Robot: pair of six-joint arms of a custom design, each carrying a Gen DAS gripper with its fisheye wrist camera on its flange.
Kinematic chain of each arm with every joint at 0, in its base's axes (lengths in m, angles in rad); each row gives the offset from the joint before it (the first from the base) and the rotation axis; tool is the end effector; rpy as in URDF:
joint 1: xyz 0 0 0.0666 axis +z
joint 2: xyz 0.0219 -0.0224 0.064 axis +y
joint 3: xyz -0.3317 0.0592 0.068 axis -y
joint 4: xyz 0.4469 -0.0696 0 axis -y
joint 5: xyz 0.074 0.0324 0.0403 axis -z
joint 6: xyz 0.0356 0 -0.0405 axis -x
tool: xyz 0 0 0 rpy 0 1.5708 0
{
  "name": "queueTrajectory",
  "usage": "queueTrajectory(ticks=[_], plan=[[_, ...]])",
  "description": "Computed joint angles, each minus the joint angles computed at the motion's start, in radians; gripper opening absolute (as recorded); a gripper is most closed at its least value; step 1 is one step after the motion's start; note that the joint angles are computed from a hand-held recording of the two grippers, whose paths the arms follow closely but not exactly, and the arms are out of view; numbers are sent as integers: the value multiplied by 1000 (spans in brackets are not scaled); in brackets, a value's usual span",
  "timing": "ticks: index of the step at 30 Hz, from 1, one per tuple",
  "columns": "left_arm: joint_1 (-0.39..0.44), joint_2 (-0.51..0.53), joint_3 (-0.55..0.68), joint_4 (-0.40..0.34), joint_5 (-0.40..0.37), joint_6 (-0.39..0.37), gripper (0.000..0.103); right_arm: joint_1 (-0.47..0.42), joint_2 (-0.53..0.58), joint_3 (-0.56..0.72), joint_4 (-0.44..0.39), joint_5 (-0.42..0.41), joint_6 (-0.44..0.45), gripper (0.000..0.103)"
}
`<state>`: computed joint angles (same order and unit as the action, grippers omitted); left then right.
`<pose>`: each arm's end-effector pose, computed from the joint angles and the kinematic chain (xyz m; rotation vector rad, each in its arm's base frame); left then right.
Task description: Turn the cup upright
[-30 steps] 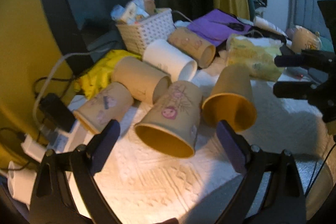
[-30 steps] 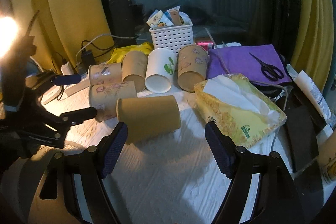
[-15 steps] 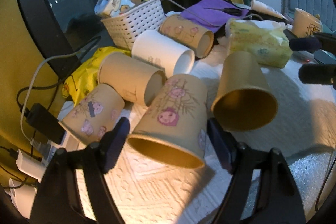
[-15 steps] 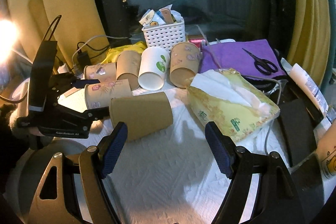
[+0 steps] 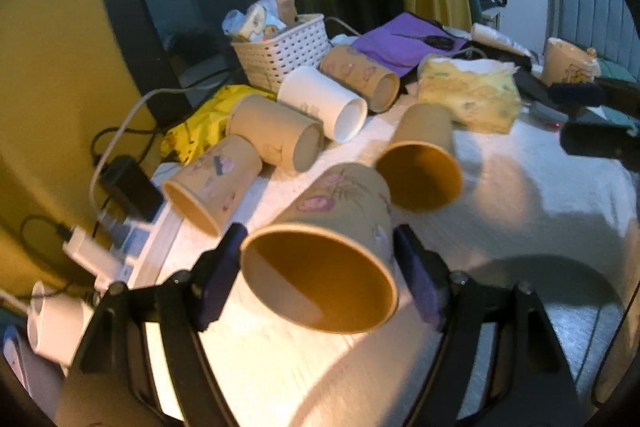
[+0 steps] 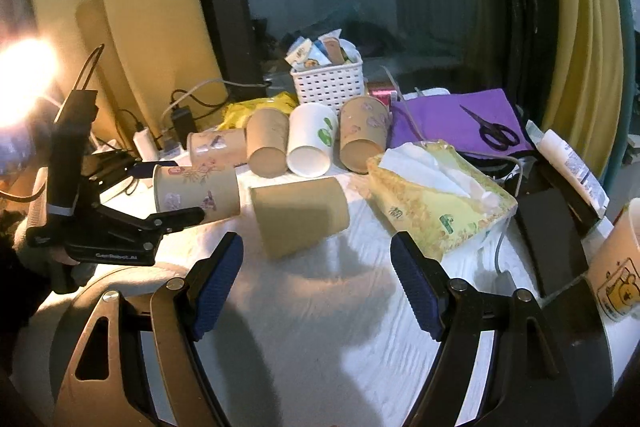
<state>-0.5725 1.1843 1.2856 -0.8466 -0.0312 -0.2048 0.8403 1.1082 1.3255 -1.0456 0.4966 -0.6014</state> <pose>0.4079 -0.2621 0.4342 0.8646 2.1533 -0.1502 0.3080 0.3178 0.4764 -0.0480 2.2795 0.1508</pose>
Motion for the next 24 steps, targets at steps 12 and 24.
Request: queueTrajectory(ticks=[12, 24], plan=[[-59, -297, -188, -89, 92, 184, 75, 145, -30, 12, -85, 76, -96, 79], [-238, -530, -351, -130, 104, 322, 75, 303, -45, -11, -234, 145, -288, 79]])
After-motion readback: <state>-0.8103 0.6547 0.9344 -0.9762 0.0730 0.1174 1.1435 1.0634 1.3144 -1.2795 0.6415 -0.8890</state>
